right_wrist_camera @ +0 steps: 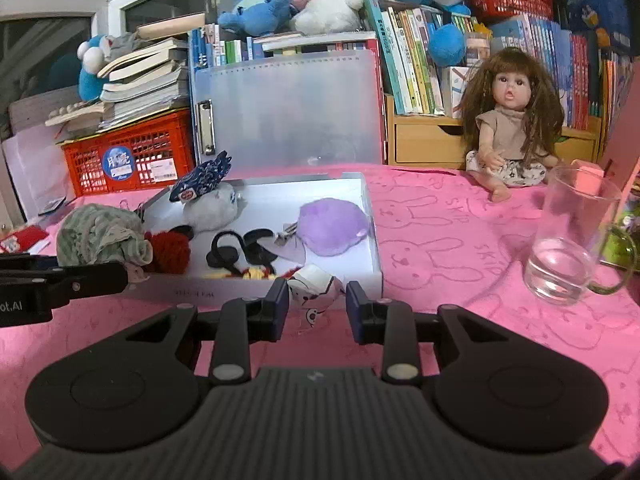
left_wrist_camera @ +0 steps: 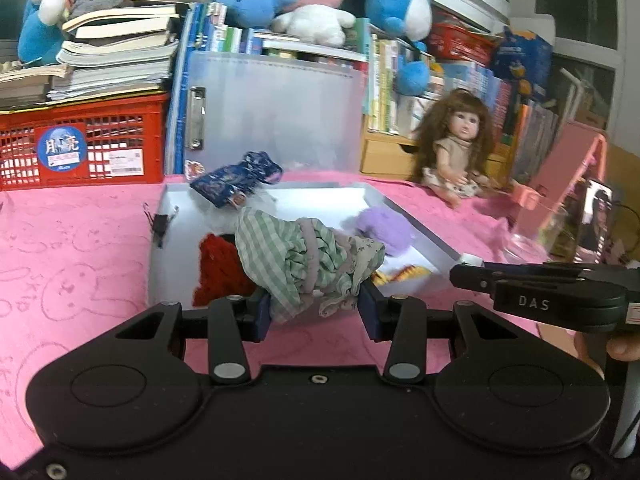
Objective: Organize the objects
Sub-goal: 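Carry checked cloth into white box with left gripper while right gripper carries white toy there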
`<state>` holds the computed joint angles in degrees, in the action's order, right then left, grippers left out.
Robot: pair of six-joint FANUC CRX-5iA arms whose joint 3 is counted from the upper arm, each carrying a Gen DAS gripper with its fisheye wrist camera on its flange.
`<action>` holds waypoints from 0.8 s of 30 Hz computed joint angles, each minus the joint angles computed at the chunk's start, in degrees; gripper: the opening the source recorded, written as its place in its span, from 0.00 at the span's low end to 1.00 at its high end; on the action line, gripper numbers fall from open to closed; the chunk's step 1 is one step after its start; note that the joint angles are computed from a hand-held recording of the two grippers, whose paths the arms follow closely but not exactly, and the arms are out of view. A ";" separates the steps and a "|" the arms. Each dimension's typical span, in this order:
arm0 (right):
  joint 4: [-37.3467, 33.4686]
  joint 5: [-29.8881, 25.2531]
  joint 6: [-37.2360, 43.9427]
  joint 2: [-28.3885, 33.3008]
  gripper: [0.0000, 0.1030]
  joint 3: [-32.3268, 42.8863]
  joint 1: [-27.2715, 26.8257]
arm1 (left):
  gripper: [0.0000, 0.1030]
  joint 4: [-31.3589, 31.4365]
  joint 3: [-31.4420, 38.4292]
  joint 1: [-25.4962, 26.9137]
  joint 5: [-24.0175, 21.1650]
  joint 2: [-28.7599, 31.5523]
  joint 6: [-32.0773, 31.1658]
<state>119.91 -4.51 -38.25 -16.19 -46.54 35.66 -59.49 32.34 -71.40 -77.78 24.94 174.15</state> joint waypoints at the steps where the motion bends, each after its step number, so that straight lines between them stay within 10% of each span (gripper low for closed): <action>1: -3.22 -0.80 2.47 0.62 0.35 0.26 1.05 | 0.40 0.13 -0.13 0.46 0.02 -0.13 -0.14; 15: -34.51 -7.92 29.74 9.84 0.35 7.42 11.40 | 0.40 2.34 -0.78 5.31 -0.12 0.34 -0.80; 24: -42.73 -10.07 36.99 13.94 0.35 11.02 14.20 | 0.40 2.51 0.20 7.42 0.60 1.62 -3.43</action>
<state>77.18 -14.58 -1.26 -2.25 -35.52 49.86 -56.98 32.54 -63.98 -77.19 26.56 170.73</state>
